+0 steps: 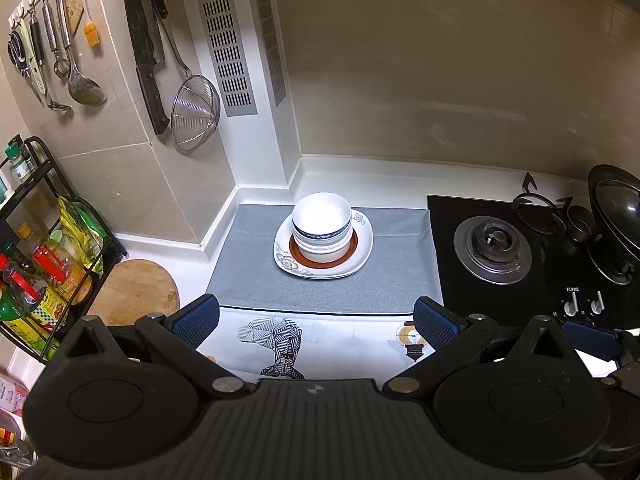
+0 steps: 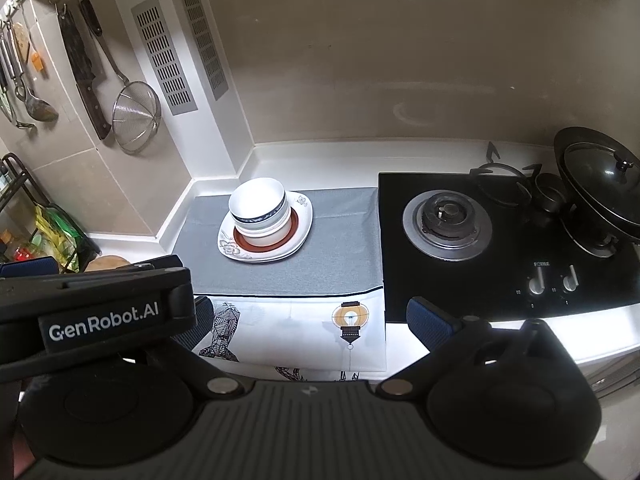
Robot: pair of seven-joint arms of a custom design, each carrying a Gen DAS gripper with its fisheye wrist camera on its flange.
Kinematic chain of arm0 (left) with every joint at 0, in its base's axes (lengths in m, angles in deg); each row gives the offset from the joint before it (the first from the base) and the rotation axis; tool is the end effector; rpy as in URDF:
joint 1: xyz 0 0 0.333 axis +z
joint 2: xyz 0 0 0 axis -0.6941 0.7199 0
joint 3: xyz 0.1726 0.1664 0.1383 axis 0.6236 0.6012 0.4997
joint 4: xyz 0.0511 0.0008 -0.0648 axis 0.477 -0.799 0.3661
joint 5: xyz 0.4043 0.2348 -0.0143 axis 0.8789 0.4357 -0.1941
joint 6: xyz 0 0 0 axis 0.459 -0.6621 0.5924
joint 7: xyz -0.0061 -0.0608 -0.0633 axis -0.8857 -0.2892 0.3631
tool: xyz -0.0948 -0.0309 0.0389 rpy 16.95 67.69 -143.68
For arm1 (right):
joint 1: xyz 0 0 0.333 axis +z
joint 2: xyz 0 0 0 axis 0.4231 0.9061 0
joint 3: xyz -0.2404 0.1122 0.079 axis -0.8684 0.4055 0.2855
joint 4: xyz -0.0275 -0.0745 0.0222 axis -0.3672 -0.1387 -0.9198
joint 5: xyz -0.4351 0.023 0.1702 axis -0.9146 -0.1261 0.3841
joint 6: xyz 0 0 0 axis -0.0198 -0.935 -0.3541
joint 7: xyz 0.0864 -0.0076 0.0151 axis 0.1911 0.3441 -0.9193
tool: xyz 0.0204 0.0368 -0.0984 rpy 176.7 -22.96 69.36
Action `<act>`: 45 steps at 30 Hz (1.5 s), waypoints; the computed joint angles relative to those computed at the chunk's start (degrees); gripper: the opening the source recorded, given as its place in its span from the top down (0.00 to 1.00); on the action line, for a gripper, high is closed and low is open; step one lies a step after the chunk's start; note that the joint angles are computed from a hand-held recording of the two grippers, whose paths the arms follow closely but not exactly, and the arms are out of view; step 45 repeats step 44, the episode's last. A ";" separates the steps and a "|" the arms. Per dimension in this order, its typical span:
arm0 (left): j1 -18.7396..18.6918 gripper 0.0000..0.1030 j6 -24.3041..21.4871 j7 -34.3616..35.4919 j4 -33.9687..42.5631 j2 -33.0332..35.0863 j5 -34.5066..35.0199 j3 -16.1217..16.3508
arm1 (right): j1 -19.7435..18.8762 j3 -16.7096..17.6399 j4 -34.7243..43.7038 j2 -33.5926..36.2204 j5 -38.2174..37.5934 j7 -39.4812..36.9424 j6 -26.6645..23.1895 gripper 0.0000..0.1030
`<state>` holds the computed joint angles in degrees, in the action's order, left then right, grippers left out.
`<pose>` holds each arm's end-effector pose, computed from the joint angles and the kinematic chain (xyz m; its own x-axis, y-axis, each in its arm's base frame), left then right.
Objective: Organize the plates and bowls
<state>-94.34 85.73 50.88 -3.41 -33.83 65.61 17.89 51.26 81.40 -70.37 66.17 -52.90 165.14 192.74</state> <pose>0.4759 -0.5111 0.6822 0.5478 -0.8226 -0.1524 -0.6540 -0.3074 -0.6912 0.5362 0.3678 0.6442 0.5007 -0.8452 -0.1868 -0.6992 -0.2677 -0.6629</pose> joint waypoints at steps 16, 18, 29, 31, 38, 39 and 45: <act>0.57 0.00 1.00 -0.47 -2.28 -1.62 0.29 -0.76 | 0.06 0.06 -0.21 -0.22 -0.12 0.22 0.40 0.00; 0.60 0.00 1.01 -0.42 -2.35 -1.67 0.46 -0.90 | 0.05 0.01 -0.31 -0.32 -0.04 0.15 0.48 0.00; 0.60 0.00 0.93 -0.29 -2.69 -1.86 1.29 -1.27 | 0.02 -0.17 -1.28 -1.31 0.25 0.22 0.89 0.00; 0.41 0.00 0.67 0.00 -2.02 -1.40 1.40 -1.21 | 0.05 -0.26 -1.46 -1.45 0.49 0.24 0.85 0.00; 0.12 0.00 0.69 0.71 -1.61 -1.21 1.07 -0.80 | 0.09 -0.45 -2.39 -2.21 0.98 0.59 0.84 0.00; 0.25 0.00 0.96 0.72 -2.18 -1.61 0.94 -0.84 | 0.09 -0.48 -2.36 -2.21 1.02 0.64 0.78 0.00; 0.72 0.00 1.79 0.44 -4.23 -3.00 1.03 -1.36 | 0.12 -0.37 -3.06 -2.80 0.54 1.16 1.32 0.00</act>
